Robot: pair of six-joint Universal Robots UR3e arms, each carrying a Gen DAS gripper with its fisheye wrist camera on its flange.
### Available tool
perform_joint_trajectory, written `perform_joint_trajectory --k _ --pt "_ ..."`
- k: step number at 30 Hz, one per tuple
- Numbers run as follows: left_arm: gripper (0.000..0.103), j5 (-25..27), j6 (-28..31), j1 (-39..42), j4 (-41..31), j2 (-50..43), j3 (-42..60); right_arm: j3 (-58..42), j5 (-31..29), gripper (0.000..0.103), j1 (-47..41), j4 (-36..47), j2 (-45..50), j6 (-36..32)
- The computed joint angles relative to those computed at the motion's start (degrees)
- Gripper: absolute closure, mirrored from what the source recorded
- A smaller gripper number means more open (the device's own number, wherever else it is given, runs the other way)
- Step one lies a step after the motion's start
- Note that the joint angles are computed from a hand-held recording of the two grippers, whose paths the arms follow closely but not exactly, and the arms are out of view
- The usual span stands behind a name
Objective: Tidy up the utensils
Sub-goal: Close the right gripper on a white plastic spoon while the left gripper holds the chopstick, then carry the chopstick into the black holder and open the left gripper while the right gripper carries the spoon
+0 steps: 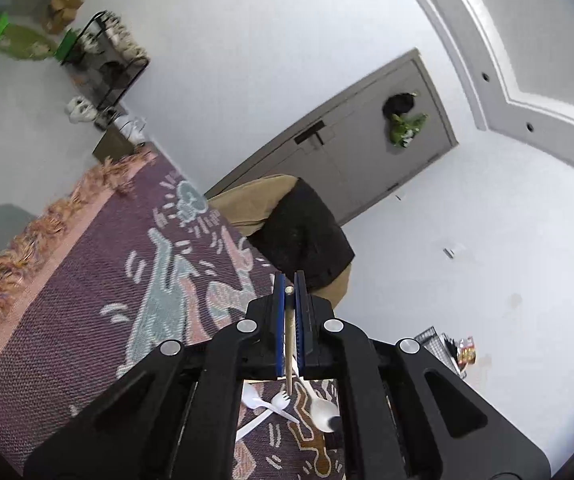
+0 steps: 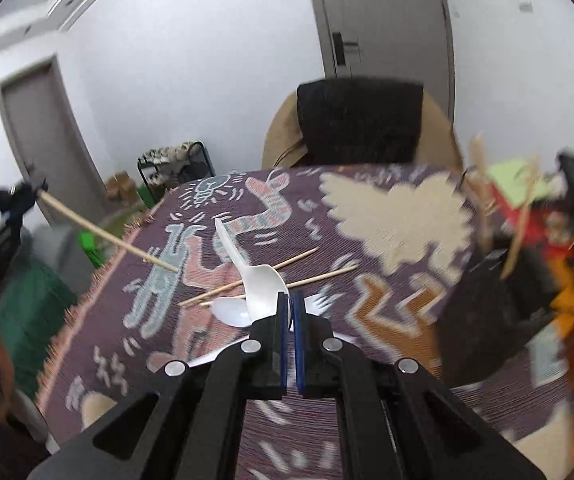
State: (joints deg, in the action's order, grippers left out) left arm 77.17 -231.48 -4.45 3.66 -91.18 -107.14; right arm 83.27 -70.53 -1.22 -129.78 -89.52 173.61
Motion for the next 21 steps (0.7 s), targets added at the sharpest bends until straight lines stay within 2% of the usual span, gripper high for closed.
perform_joint_trajectory --k 5,11,16,21 --pt "0.098 4.0 3.8 -5.2 -4.6 -3.0 8.8 -4.5 -0.8 0.1 -5.2 8.7 -4.9 -8.3" --pt "0.098 7.5 8.3 -11.0 -10.3 -8.0 20.7 -11.8 1.2 0.1 -14.4 19.2 -9.5 -18.5" --pt "0.098 9.1 11.1 -15.5 -15.7 -14.1 32.9 -17.8 2.4 0.099 -21.4 27.7 -10.6 -26.2" --pt "0.098 10.7 13.3 -19.8 -20.9 -20.7 45.5 -22.8 0.7 0.099 -25.3 33.2 -10.2 -33.2"
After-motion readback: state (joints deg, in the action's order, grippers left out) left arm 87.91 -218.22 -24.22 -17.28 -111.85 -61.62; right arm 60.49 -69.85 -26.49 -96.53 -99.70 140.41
